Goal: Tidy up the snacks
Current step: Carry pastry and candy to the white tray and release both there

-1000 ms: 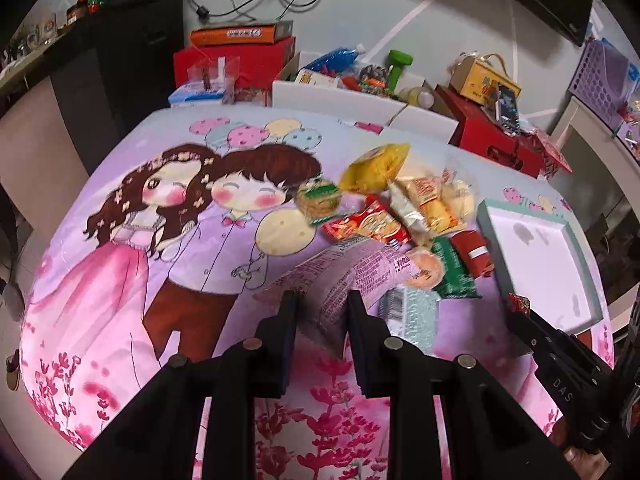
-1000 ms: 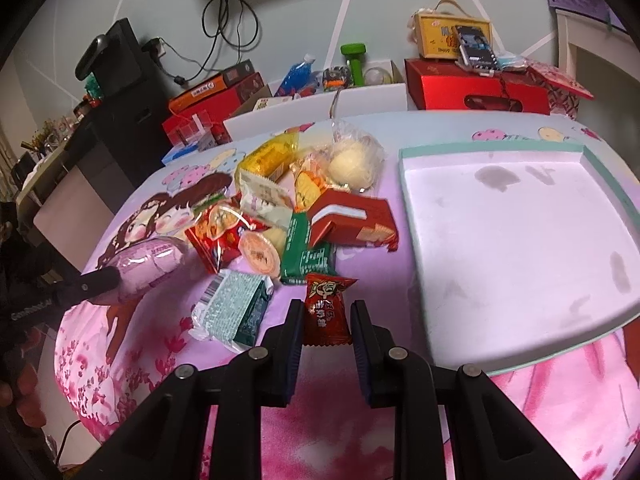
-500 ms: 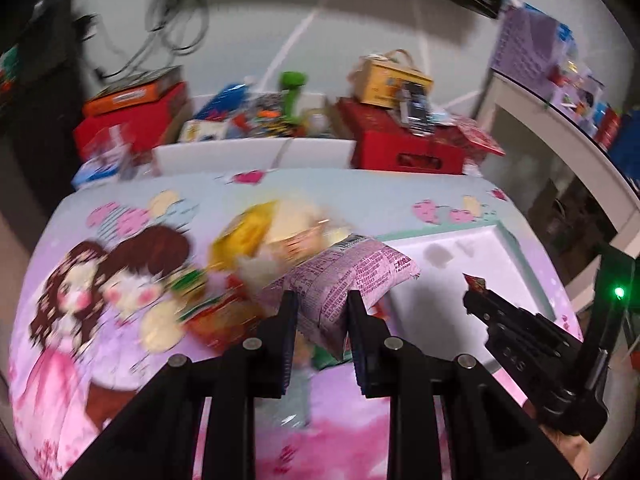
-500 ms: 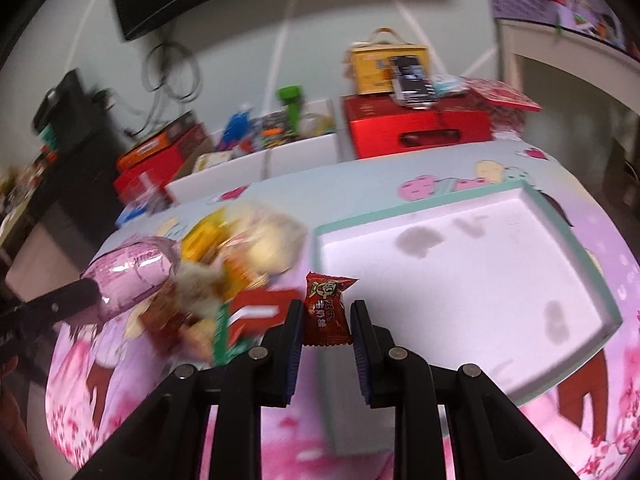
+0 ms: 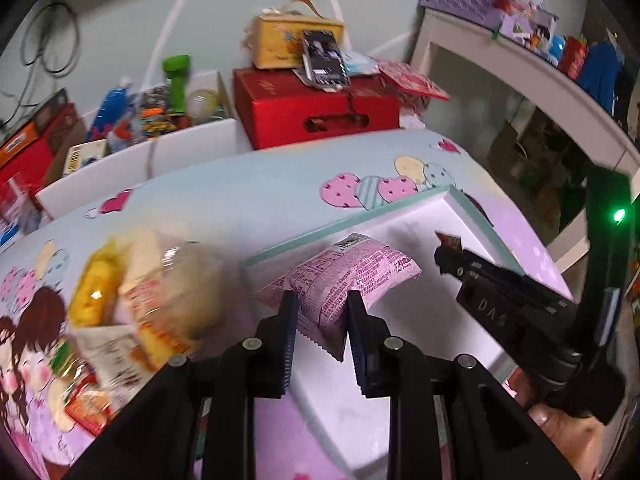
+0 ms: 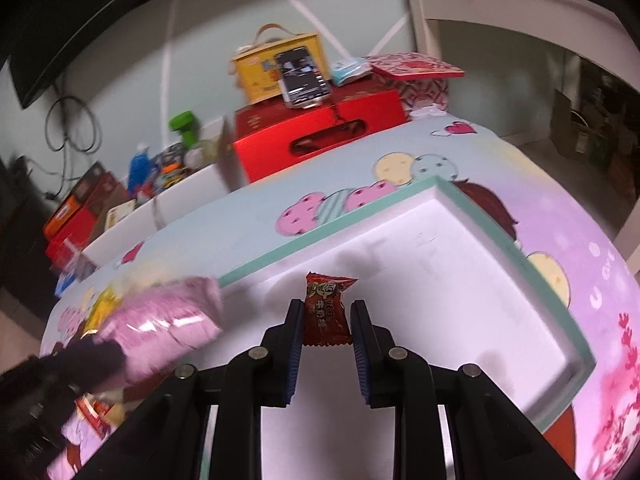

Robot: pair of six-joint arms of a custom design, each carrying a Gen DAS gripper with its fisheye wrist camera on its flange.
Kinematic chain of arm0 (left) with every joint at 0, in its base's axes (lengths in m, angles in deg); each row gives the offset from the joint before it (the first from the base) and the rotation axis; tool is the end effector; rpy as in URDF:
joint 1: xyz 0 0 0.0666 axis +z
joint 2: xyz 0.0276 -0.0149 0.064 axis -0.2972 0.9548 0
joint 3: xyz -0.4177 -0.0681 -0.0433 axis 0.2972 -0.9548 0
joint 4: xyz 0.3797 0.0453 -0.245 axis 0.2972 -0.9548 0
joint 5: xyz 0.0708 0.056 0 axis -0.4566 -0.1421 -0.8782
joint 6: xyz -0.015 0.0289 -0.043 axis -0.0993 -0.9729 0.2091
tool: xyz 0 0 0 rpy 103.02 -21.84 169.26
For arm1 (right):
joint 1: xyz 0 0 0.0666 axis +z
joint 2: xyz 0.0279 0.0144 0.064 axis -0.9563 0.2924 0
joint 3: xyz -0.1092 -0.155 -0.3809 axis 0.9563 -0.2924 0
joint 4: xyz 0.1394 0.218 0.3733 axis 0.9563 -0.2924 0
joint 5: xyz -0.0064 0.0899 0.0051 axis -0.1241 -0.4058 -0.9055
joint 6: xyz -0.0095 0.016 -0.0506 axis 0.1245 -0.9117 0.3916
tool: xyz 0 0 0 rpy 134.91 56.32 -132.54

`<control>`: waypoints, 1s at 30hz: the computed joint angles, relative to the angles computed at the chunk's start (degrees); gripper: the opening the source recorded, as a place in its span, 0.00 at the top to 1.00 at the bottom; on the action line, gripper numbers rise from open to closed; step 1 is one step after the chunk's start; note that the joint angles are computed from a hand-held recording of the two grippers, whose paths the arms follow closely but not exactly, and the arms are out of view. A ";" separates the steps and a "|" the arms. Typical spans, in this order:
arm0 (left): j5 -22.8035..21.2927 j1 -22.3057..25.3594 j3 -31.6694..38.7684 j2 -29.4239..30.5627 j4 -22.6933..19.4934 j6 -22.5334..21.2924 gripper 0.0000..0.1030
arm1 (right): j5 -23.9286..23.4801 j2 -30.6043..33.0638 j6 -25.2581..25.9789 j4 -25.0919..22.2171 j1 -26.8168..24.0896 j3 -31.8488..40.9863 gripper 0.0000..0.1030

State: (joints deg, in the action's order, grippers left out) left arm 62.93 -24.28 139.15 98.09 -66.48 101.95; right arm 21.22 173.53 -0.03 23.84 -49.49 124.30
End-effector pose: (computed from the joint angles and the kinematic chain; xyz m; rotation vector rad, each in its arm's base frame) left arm 0.5427 -0.0663 0.5251 -0.1990 2.5104 -0.1363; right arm 0.6170 0.2689 0.4997 -0.1943 2.4721 0.3240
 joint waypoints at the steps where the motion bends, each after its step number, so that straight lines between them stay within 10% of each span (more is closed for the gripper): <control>1: -0.15 -0.28 0.42 0.85 -0.09 -0.18 0.75 | 0.17 0.27 0.05 0.00 -0.15 0.23 0.75; 15: -1.66 -1.31 2.45 5.99 -1.87 0.98 0.73 | -0.84 5.21 -2.67 -4.31 -2.60 4.29 0.74; 20: -2.02 -0.82 1.48 3.72 -1.31 2.21 0.36 | -1.25 5.28 -3.10 -5.68 -2.79 4.80 0.73; 24: -3.08 0.32 0.06 1.49 -1.14 4.01 0.28 | -1.27 4.94 -3.18 -6.02 -2.80 4.67 0.42; 30: -6.14 2.81 -3.70 -2.72 -0.81 7.46 0.16 | -0.55 3.73 -2.30 -5.94 -2.31 3.87 0.31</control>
State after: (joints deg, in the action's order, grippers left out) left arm 56.78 -21.47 135.45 95.37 -67.29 109.41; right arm 20.67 177.26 -2.33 17.89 -51.79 128.17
